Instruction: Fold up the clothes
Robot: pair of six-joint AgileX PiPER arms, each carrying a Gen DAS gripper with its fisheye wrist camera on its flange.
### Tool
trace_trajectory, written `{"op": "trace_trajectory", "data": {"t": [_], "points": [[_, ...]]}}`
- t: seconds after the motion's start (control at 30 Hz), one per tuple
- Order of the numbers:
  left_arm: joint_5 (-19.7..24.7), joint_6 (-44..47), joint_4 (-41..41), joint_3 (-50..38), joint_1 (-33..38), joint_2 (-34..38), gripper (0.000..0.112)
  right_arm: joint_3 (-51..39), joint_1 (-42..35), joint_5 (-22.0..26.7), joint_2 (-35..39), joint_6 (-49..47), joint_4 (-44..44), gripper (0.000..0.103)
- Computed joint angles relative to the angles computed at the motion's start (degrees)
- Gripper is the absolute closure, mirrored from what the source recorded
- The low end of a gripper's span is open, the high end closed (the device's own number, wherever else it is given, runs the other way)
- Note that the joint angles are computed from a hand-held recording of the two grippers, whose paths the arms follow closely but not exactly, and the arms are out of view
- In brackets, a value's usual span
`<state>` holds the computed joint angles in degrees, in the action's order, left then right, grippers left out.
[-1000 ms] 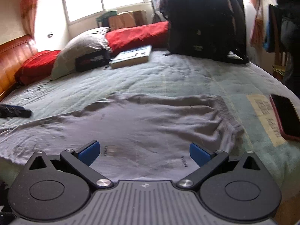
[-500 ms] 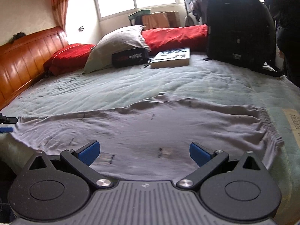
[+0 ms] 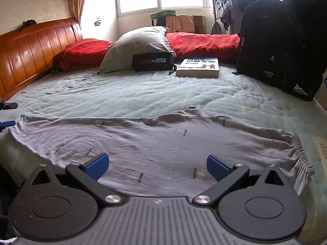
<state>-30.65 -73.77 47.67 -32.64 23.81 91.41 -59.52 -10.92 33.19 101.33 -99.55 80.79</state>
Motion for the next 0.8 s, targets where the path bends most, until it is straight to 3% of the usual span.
{"op": "trace_trajectory", "data": {"t": [0.1, 0.2, 0.33, 0.43, 0.5, 0.67, 0.8], "points": [[1.97, -5.74, 4.80, -2.15, 1.25, 2.96, 0.011, 0.24, 0.58, -1.58, -0.24, -0.46, 0.19, 0.000], [0.62, -3.74, 3.38, 1.59, 1.80, -1.61, 0.011, -0.39, 0.71, -1.77, 0.10, 0.98, -0.34, 0.000], [-0.72, -5.27, 5.61, 5.69, 3.20, -7.36, 0.010, -2.87, 0.73, 1.34, 1.92, 6.95, -3.89, 0.000], [0.08, -9.17, 8.94, 6.22, 4.09, -7.15, 0.010, -4.14, 0.92, 4.03, 3.07, 9.96, -6.12, 0.000], [-0.05, -11.17, 8.77, 6.50, 4.79, -5.21, 0.010, -3.36, 1.67, 2.98, 2.66, 9.01, -5.87, 0.000], [-12.15, -8.97, 3.40, 8.30, 9.67, 2.98, 0.010, -2.27, 1.82, 2.12, 1.70, 8.08, -5.20, 0.000], [-19.16, -7.62, -1.27, 8.34, 11.43, 7.50, 0.010, -2.71, 1.54, 2.19, 2.21, 8.85, -4.49, 0.000]]}}
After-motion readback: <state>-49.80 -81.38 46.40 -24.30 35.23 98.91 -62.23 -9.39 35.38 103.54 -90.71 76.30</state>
